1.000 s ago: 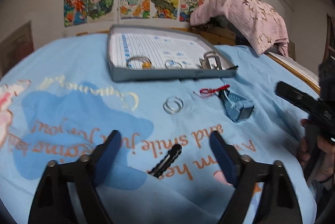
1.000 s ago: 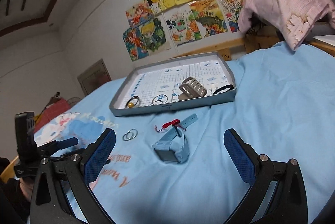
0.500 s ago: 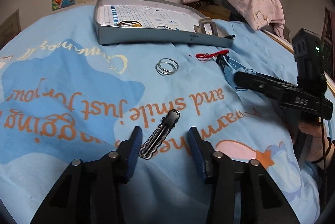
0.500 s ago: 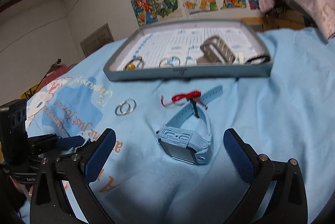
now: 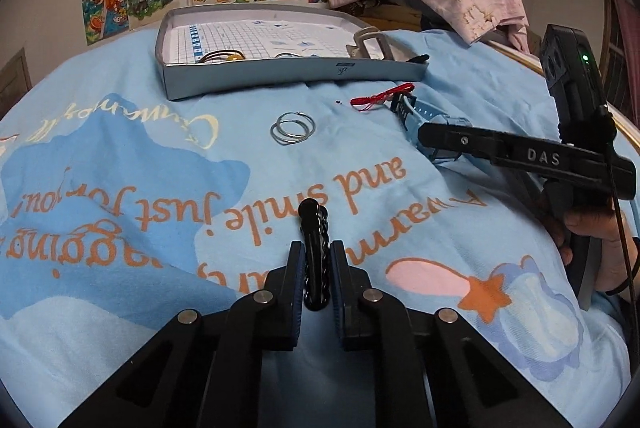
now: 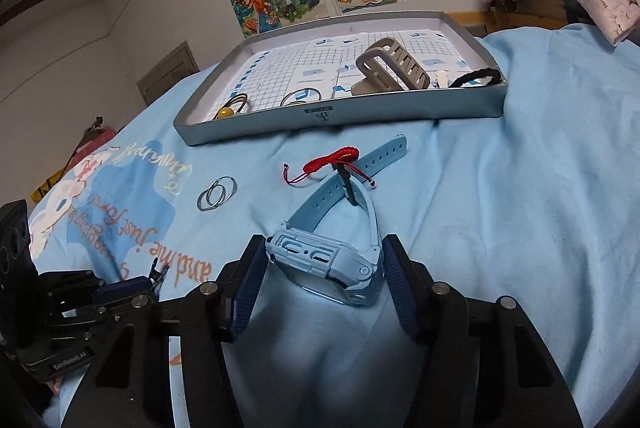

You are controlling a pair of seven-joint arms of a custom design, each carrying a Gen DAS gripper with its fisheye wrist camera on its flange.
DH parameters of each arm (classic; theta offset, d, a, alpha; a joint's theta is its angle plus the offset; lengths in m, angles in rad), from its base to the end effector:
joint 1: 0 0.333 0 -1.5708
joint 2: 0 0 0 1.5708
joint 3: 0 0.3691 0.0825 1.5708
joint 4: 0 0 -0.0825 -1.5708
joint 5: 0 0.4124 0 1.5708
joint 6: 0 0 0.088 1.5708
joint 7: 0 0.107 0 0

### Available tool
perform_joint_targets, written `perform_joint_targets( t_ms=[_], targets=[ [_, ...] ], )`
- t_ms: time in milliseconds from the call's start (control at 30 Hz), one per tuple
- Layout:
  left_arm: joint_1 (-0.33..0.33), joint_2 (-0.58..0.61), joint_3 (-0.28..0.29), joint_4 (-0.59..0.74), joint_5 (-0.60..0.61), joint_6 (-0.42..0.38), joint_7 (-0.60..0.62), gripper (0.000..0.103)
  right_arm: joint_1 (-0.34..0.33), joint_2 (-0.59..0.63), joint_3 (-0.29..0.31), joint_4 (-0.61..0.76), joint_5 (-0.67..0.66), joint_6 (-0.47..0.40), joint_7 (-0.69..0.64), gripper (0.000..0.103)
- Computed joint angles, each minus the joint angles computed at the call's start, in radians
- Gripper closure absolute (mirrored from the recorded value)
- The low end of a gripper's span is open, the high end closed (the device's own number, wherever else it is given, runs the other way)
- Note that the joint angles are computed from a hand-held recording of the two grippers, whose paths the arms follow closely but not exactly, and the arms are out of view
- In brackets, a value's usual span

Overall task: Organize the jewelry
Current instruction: 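Grasp the black hair clip with the left gripper while the right grasps the light blue smartwatch, then carry the hair clip and smartwatch over the grey tray with both grippers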

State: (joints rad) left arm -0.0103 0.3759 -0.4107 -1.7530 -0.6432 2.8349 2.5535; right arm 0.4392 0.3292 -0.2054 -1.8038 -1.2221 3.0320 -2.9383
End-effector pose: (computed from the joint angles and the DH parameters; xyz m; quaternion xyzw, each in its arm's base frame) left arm 0.6965 -0.2331 0.4795 -0.3537 0.8384 -0.3827 0.1600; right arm 0.6611 0.2475 0.4652 -0.5118 0.7156 -0.2458 0.4068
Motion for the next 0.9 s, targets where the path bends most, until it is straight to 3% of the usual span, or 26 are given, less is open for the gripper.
perform_joint_targets(
  t_ms=[67,233,333,467,600,733,800,900],
  targets=[
    [0.027,0.004,-0.029,0.004,-0.044,-0.010,0.042,0.091,0.002,-0.001,-0.002,0.000,-0.011,0.014,0.002,0.050],
    [0.010,0.011,-0.012,0.016,-0.046,-0.018,0.026,0.091,-0.012,-0.025,0.042,-0.036,0.107,0.053,-0.187,0.050],
    [0.012,0.006,-0.016,0.007,-0.061,-0.004,0.034,0.091,0.015,-0.042,0.027,-0.058,0.145,0.053,-0.230,0.050],
    [0.025,0.007,-0.022,0.022,-0.107,-0.055,0.018,0.091,0.030,-0.054,0.004,-0.081,0.175,0.096,-0.239,0.050],
    [0.021,0.006,-0.011,0.029,-0.149,-0.076,0.007,0.091,-0.114,-0.080,0.175,-0.152,0.434,0.146,-0.457,0.050],
    [0.015,0.004,-0.003,0.028,-0.175,-0.074,0.020,0.091,-0.139,-0.110,0.230,-0.201,0.550,0.140,-0.532,0.050],
    [0.016,0.000,-0.007,0.022,-0.194,-0.068,0.042,0.091,-0.105,-0.124,0.206,-0.216,0.574,0.129,-0.546,0.050],
    [0.031,-0.010,-0.025,0.013,-0.252,-0.065,0.107,0.091,0.079,-0.155,0.020,-0.212,0.405,0.061,-0.392,0.050]
  ],
)
